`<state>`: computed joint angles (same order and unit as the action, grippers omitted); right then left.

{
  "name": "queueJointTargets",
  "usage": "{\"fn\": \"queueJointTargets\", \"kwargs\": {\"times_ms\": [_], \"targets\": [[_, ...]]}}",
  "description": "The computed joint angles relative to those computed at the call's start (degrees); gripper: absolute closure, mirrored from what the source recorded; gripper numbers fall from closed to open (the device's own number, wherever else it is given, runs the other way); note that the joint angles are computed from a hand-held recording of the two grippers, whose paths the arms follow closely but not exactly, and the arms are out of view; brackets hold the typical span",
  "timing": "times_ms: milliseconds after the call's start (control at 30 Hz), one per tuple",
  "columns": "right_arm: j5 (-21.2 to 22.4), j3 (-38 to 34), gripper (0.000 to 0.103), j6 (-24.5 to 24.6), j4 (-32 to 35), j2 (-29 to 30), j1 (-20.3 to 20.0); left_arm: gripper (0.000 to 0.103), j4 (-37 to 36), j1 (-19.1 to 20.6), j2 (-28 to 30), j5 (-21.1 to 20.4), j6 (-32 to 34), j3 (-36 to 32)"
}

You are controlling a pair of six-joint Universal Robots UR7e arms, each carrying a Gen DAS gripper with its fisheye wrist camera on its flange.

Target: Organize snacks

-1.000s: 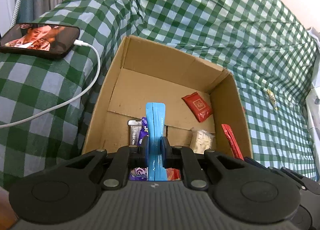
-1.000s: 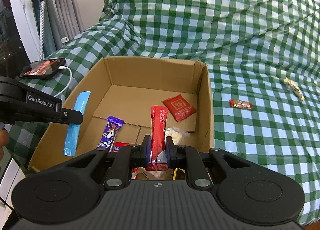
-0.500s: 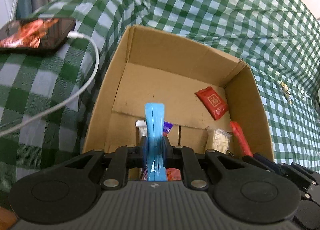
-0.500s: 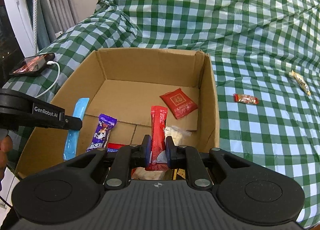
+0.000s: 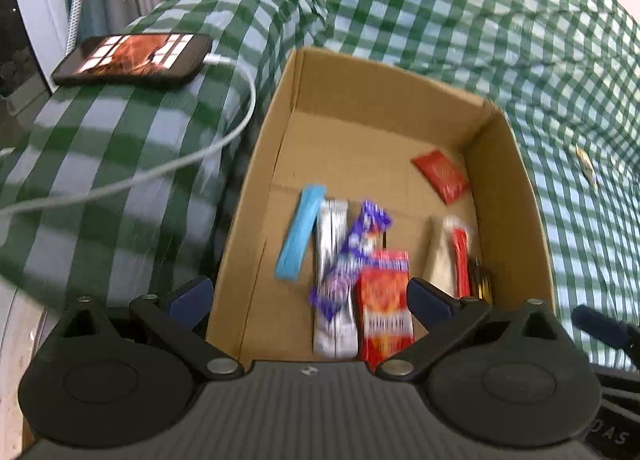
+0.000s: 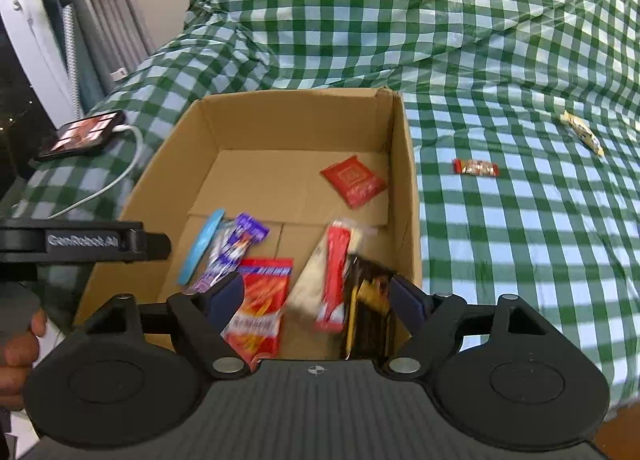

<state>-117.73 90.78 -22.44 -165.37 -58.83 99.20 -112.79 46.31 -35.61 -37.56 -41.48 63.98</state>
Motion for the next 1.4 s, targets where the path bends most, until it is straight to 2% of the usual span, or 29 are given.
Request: {"fn": "queueJointTargets", "kwargs": {"times_ms": [133, 300, 667, 1067, 1400], "targets": [[-0.1, 5.9, 0.015, -1.4, -4.5, -3.6, 1.3, 0.0, 1.8, -2.2, -3.2, 0.1, -2.5, 4.8], [0.3, 11.3, 0.014, -2.3, -7.1, -7.6, 2.4, 0.0, 0.7, -5.1, -6.6, 0.8, -3.5, 10.4], [0.8, 18.4, 0.012, -4.2, -13.9, -12.6, 4.1, 0.0, -1.3, -9.9, -10.7, 3.3, -5.5, 17.6], [1.7, 22.5, 0.01, -5.7, -18.2, -15.6, 4.8, 0.0, -1.8, -12.4, -13.1, 4.6, -6.8, 21.2], [1.8, 23.4, 0.009, -5.5, -18.6, -16.5, 4.9, 0.0, -1.2, -12.8, -13.3, 4.6, -7.5, 21.4]]}}
